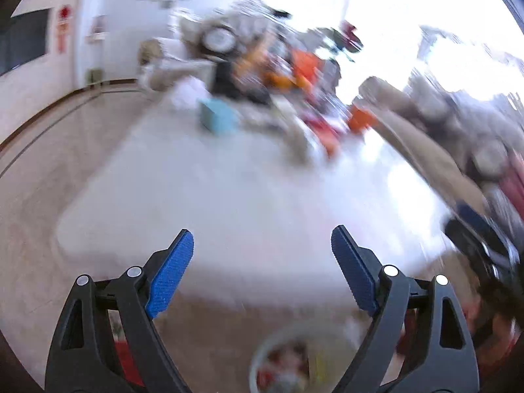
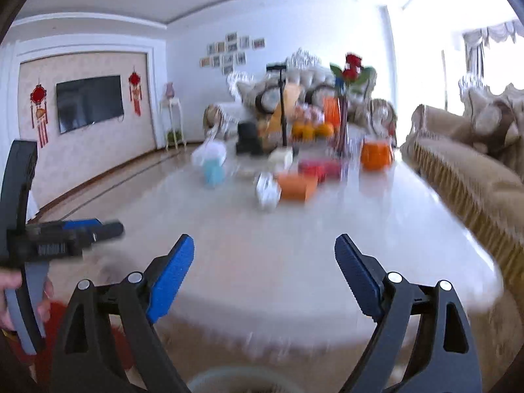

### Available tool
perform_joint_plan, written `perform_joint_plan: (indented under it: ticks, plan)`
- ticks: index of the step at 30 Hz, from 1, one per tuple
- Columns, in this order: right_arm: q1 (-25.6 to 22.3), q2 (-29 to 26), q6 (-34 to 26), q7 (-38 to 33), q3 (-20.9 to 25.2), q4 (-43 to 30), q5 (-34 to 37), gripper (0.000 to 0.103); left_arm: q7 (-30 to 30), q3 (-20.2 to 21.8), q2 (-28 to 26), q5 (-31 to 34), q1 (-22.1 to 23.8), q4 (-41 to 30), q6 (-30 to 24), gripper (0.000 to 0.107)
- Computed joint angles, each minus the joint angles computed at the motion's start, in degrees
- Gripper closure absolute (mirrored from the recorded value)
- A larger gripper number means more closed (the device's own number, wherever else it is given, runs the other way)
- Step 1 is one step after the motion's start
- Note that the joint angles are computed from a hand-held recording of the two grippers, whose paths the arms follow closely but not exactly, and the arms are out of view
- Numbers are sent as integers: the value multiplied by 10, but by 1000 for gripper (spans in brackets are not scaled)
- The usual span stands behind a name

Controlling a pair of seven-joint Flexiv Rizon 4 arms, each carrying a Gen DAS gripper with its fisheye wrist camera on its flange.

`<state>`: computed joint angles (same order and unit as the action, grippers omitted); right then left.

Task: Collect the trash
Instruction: 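Move both open tools back over the table toward the remaining items, then grasp a teal box with left tool while right tool grasps crumpled white paper bag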

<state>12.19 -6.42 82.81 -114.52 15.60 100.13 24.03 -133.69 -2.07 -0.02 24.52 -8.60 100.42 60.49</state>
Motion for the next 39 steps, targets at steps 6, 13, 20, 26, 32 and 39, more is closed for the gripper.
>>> perform_joint_plan:
  ticks: [6,13,20,26,32,39]
  plan:
    - [11,-158,-164,59,-5,-212,-103,19,5,34,-157,-80,37,-200,-59,23]
    - [48,-269,-258,104,-31,-353,-197,19,60,61,-370,-160,54,-496,-228,23]
    - [50,-321,-345,112,-25,-438,-200,20,81,84,-509,-184,60,-706,-362,23]
    - [70,-338,-392,102,-38,-470,-218,25,118,87,-567,-176,60,-807,-428,23]
    - [72,-363,-463,117,-40,-525,-203,65,140,85,-526,-163,60,-731,-379,55]
    - [23,-278,-407,101,-6,-410,-118,65,151,83,-417,-166,57,-542,-263,55]
